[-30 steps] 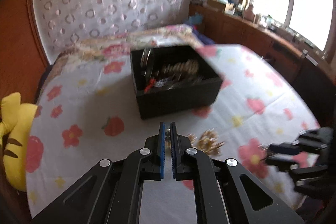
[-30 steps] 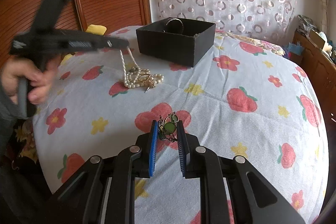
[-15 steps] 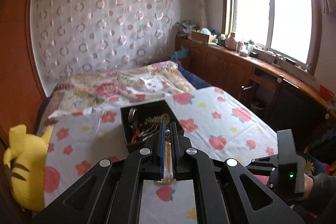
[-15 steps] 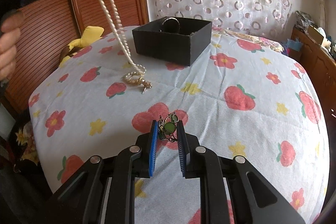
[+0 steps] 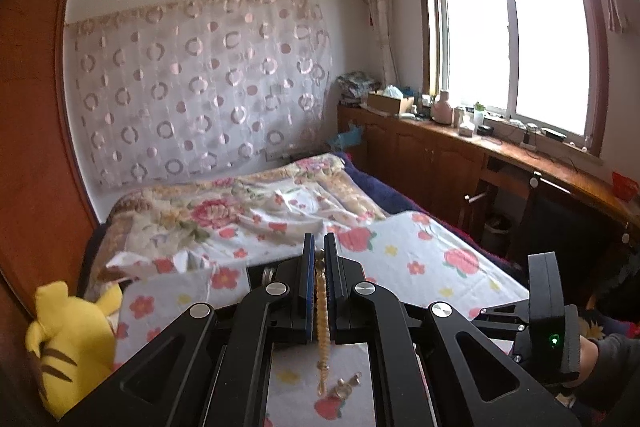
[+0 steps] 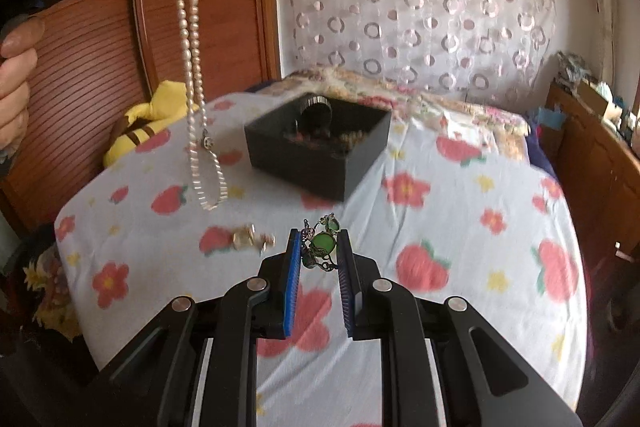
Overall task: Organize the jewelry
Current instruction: 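Carry the green pendant over the black box while the left tool carries the pearl necklace there, then open the right tool to drop the pendant while the left tool releases the pearls into the box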
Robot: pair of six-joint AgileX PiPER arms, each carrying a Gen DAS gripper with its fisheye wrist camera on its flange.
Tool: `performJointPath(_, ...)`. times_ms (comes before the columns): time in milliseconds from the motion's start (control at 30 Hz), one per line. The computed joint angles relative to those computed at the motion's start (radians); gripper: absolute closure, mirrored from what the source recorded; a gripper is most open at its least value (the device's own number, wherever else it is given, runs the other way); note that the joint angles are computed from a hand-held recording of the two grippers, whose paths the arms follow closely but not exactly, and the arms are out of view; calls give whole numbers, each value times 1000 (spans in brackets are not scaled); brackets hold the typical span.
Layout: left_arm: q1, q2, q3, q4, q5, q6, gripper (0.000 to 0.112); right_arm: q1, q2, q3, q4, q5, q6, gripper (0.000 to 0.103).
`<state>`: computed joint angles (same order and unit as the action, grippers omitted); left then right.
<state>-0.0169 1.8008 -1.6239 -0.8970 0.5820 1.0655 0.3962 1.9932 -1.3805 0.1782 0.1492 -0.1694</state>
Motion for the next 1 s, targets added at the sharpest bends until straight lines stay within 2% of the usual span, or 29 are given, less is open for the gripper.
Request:
performJointPath(267,-21,99,-212,172,11,-186,108,2,34,-179,-82,94,45,83)
performJointPath(400,-25,214,-437,301,93,-353,108,-1,77,-294,-106,155,58,83)
performJointPath(600,-43,344,-693,452,181,-504,108,-4,145,-442,-150,235,86,83)
performJointPath(767,-63,419,-792,524,215,-558,108,-17,229,-589,-142,313,93,83)
performJointPath(1000,-61,486,-801,561,210,-587,108,-42,358,-776,-112,408,88,83)
